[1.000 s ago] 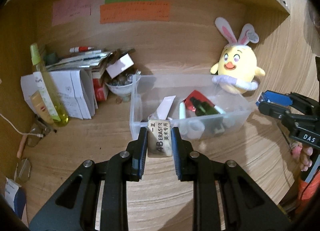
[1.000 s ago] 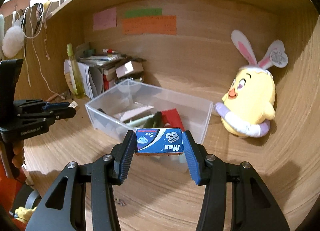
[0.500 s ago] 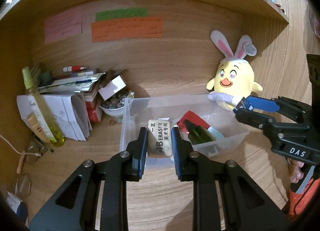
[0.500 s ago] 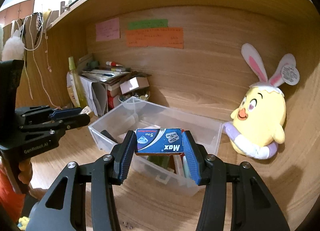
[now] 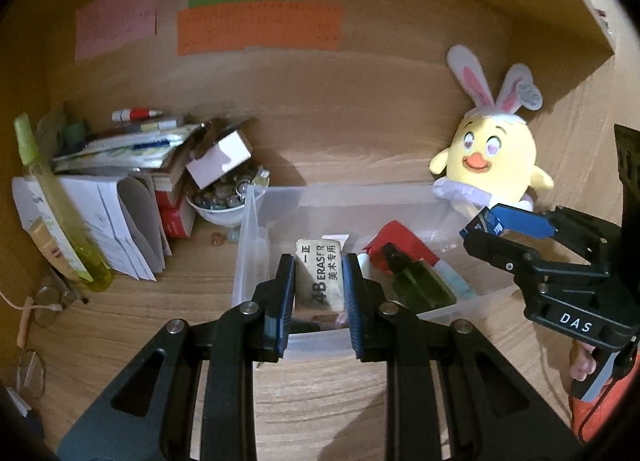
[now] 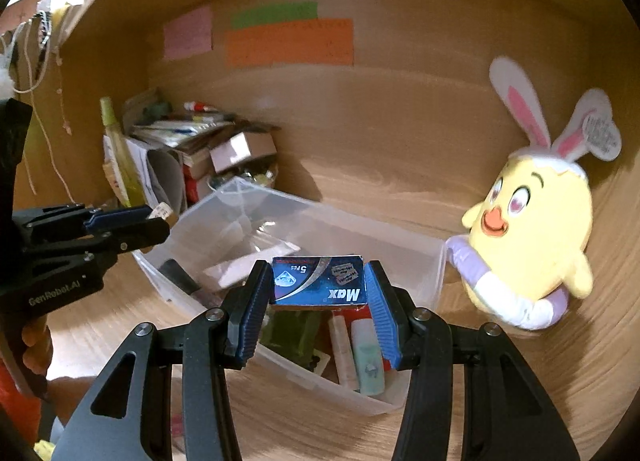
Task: Organize objects
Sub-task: 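Carry the eraser and Max box in both grippers over the clear bin, then open the right gripper dropping the Max box while the left releases the eraser into the bin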
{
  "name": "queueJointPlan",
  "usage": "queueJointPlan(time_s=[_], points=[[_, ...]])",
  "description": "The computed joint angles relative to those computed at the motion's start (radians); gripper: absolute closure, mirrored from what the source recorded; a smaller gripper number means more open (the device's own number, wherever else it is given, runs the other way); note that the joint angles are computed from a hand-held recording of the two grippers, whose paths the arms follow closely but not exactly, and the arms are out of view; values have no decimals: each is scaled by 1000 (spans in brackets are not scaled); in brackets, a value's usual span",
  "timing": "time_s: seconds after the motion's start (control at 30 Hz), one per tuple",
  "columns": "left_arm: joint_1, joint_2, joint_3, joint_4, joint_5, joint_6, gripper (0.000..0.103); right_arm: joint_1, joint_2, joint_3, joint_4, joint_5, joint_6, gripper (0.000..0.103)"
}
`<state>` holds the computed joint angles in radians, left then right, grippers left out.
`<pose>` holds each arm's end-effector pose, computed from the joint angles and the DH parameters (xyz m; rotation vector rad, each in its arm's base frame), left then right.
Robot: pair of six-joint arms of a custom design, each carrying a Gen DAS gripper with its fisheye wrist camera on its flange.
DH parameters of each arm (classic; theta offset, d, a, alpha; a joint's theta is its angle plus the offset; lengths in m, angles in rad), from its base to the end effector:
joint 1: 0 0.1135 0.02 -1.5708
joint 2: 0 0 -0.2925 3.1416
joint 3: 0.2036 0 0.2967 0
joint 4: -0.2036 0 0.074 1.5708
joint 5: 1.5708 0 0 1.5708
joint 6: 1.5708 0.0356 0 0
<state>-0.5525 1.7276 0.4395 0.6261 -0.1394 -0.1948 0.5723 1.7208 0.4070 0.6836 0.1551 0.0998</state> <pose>0.2499 -0.1483 0.0729 0.3227 2.2138 -0.2534 0.2416 0.1491 0.0726 -0.4301 2.1575 0.2072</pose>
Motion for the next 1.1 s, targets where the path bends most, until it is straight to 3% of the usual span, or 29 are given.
queueJointPlan(time_s=[0.23,0.53,1.0,1.1], points=[[35,121,88,-29,55,-9,80,-32,71,37,-10,-16,-3,59],[36,211,151,-50,57,-5,80,-33,149,91,-52,55,-9,59],[30,230,162,-56,58,-1,79,-11,192,130,-89,78,-18,58],[32,226,162,-59,61,-3,73,-7,190,129,-90,80,-22,57]])
